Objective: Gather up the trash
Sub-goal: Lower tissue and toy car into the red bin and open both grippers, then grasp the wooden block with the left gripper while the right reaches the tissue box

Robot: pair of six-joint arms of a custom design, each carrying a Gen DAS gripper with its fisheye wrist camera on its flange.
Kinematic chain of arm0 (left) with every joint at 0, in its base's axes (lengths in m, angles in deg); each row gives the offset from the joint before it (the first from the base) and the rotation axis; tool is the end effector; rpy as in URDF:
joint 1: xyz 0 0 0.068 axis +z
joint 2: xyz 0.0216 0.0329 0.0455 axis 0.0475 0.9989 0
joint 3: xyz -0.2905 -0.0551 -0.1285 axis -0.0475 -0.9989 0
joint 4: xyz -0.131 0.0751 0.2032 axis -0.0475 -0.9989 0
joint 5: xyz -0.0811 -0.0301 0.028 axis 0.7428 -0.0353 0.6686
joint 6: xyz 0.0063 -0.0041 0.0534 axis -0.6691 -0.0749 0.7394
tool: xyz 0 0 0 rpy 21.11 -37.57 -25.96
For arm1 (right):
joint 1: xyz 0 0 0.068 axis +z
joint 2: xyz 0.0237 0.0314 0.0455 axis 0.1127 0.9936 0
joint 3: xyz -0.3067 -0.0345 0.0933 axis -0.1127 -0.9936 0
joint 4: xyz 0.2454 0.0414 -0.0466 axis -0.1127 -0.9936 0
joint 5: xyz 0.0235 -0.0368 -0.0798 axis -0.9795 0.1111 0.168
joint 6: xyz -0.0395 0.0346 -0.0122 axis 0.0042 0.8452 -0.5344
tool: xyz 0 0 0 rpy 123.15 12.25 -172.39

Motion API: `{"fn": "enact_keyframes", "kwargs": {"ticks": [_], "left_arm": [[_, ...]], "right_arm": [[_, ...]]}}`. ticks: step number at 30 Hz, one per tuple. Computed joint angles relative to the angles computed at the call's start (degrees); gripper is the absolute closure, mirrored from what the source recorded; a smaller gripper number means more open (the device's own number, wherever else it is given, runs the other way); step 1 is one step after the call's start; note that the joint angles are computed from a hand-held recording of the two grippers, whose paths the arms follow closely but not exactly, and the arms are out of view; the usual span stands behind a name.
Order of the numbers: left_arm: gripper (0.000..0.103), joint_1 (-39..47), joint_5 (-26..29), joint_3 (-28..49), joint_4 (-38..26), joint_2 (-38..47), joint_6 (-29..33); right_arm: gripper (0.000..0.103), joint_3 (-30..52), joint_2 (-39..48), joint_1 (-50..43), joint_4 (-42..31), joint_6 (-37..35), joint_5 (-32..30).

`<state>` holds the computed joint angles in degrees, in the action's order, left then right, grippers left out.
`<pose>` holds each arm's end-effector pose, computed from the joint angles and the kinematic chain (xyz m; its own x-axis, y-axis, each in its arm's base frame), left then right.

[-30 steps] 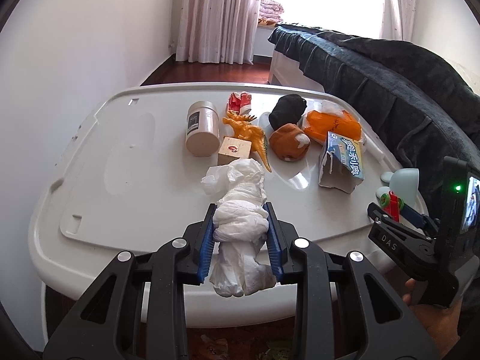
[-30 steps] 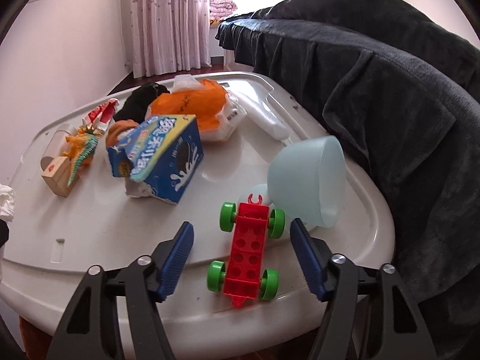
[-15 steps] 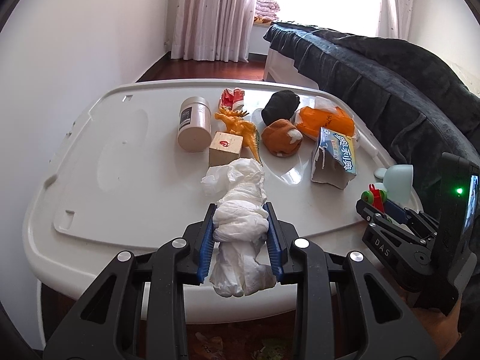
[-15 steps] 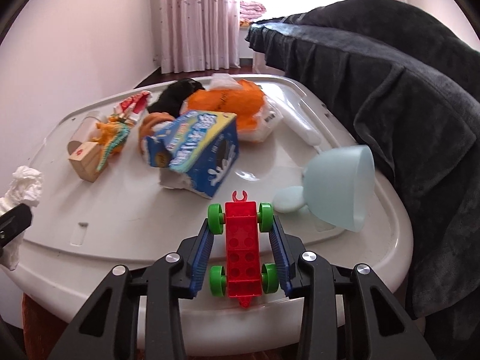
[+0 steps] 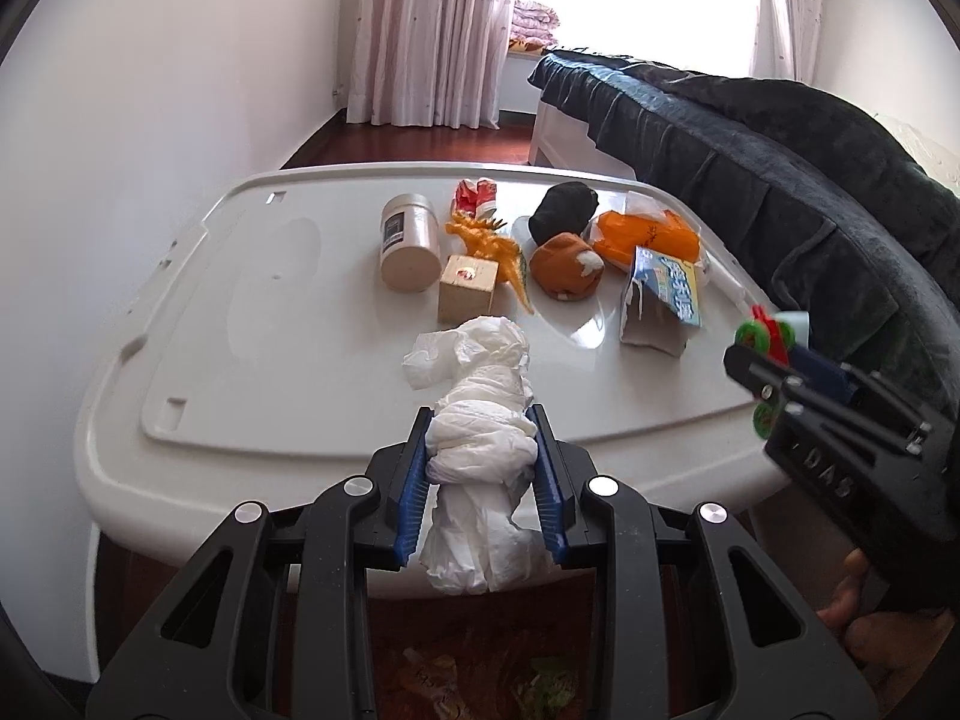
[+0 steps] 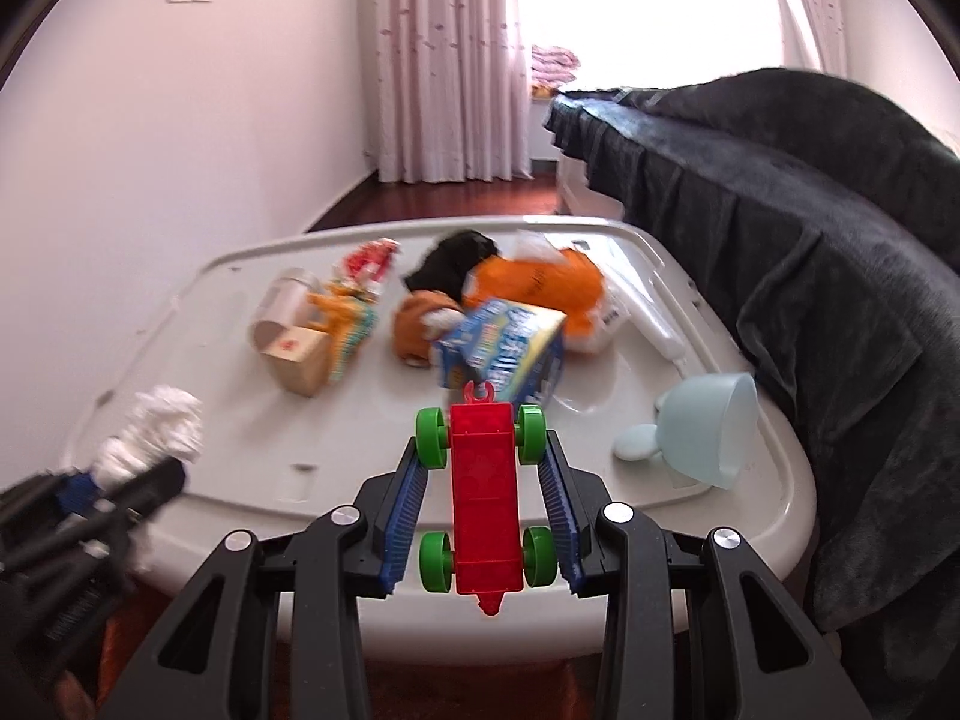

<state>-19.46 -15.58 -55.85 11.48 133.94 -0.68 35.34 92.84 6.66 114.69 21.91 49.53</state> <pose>0.2802 -0.1080 0.1076 -0.7206 -0.0532 -0.6913 0.0345 0.9931 -0.1123 0.2979 0.0056 0.1088 -0.6664 -0.0730 -0.7420 -0.1494 0.9881 0.0369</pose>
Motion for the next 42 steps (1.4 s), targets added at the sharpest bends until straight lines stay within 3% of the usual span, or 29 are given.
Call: {"fn": "enact_keyframes", "kwargs": {"ticks": [7,13,15,16,17,18,19,20,23,31,37,42], "left_arm": [[0.073,-0.1,0.1,-10.6,-1.0,-7.3,-0.3],[0.072,-0.2,2.0,-18.5,0.5,-8.7,-1.8],[0.065,-0.5,3.1,-19.9,1.3,-8.1,-2.7],[0.053,-0.8,2.8,-20.1,0.7,-7.9,-3.5],[0.040,-1.2,2.3,-20.2,0.1,-8.2,-4.0],[0.035,-1.7,1.3,-20.2,-0.6,-8.6,-5.0],[0.027,-2.3,-0.1,-20.2,-1.5,-9.6,-6.0],[0.023,-2.6,-0.9,-20.2,-2.2,-10.5,-6.4],[0.020,-3.2,-3.0,-20.0,-2.9,-11.6,-6.6],[0.019,1.1,-0.9,-21.0,0.5,-13.9,-5.2],[0.018,4.9,3.6,-14.5,2.5,-14.7,1.2],[0.013,6.0,5.8,-1.8,0.8,-5.8,5.6]], "right_arm": [[0.065,-9.6,-8.9,1.5,-6.8,-0.3,-5.7],[0.065,-18.2,-4.8,4.9,-1.3,-1.7,-3.2],[0.064,-19.2,-3.1,5.6,-0.6,-1.5,-2.8],[0.058,-19.7,-2.8,6.2,0.0,-0.9,-1.7],[0.051,-20.3,-2.8,6.3,0.9,-0.6,-0.8],[0.035,-20.8,-3.3,6.6,1.6,0.0,0.4],[0.026,-21.3,-4.5,6.9,2.1,0.4,1.6],[0.023,-22.1,-5.4,6.8,3.1,0.5,2.1],[0.021,-23.2,-7.8,6.1,4.8,-0.3,3.4],[0.019,-23.2,-12.0,3.4,5.8,-2.4,4.5],[0.015,-18.1,-21.3,-0.1,-1.3,-3.8,3.3],[0.010,-12.9,-25.4,-2.8,-4.1,-3.9,2.3]]}}
